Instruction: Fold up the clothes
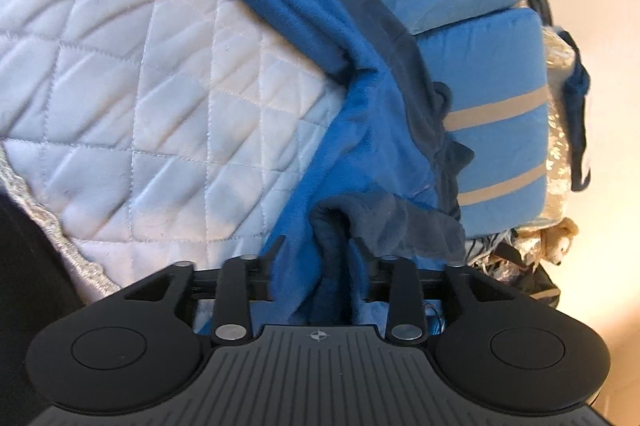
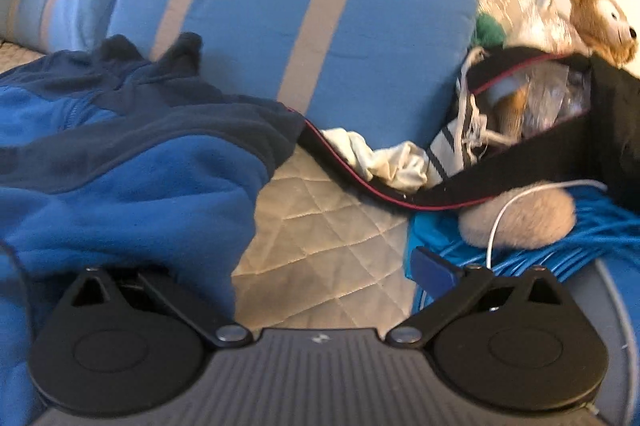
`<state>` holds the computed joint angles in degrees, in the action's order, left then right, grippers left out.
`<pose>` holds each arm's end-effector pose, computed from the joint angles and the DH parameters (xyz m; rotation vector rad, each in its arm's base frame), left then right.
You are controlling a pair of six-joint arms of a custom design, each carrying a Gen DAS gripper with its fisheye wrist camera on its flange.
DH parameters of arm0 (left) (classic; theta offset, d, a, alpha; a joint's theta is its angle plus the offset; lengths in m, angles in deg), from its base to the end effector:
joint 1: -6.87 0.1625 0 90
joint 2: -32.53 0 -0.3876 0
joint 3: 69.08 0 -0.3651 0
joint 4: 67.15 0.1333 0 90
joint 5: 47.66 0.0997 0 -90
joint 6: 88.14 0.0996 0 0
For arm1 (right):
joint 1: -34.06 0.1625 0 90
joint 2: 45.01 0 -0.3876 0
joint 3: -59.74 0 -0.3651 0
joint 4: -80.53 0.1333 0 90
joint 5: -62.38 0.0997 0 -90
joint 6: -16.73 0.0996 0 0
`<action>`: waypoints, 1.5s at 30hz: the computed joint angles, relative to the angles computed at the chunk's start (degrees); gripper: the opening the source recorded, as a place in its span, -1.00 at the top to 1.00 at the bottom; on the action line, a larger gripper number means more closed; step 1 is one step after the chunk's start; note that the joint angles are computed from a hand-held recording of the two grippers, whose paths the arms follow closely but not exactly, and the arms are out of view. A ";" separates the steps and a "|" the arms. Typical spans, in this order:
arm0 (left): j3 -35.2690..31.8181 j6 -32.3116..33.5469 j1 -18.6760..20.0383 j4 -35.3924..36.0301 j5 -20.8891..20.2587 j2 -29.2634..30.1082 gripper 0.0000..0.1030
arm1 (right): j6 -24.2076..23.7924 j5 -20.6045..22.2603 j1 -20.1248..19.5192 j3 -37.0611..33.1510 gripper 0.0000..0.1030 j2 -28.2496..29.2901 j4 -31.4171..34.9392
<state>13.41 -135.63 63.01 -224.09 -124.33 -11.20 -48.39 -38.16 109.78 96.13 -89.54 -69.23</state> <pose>-0.2594 -0.6670 0.1635 0.4278 -2.8642 0.7715 -0.0774 -0.7707 0.5415 0.7748 -1.9306 0.9532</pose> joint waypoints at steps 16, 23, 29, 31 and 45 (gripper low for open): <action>-19.40 35.38 0.66 12.27 -0.60 10.65 -0.17 | 7.17 2.77 1.82 17.19 -1.00 -15.66 -4.41; -25.33 33.42 3.52 17.62 -7.35 14.31 0.70 | 5.15 3.04 1.80 24.51 -1.00 -20.46 -4.13; -28.50 30.51 3.87 19.61 -7.45 14.91 0.79 | 4.18 1.78 1.36 27.10 -1.00 -21.23 -4.58; -29.32 31.05 3.33 20.75 -4.63 14.98 0.78 | 4.56 1.30 1.24 27.10 -1.00 -21.06 -4.40; -25.59 29.10 -2.57 12.40 12.45 13.17 0.40 | 14.63 4.85 0.46 17.73 -0.21 -13.60 -2.30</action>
